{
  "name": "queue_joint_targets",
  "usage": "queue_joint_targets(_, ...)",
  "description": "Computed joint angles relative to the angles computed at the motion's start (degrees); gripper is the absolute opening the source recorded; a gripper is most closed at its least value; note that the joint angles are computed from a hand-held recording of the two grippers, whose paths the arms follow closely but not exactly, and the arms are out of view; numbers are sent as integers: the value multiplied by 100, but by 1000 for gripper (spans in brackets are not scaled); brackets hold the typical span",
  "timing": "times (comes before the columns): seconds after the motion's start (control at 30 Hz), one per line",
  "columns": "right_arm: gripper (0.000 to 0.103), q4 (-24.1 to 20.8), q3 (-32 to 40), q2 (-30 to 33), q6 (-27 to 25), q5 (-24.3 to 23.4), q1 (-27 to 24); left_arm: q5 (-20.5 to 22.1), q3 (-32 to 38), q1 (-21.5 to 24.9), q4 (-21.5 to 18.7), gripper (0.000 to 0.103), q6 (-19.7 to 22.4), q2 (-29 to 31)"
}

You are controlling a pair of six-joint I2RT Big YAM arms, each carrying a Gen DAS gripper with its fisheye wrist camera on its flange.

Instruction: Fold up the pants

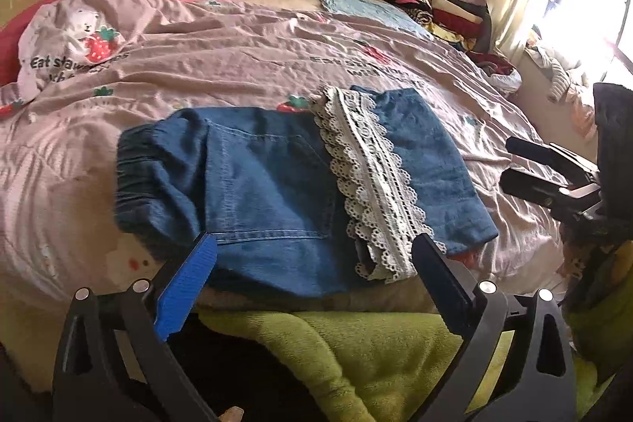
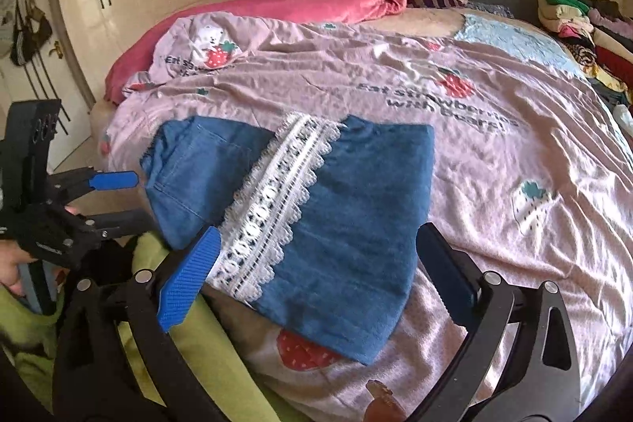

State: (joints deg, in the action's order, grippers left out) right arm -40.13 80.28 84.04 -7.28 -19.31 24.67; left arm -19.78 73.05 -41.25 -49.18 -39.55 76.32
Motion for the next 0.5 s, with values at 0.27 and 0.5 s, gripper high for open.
queue_joint_targets(0.27,94,-150,481,258,-143,-85,265,-258,-187,140,-186,98,-261,-207)
queue_joint_targets(0.5,94,-421,1124,726,-401,-82,653,-437,-378,312,-371,98,-386,-360)
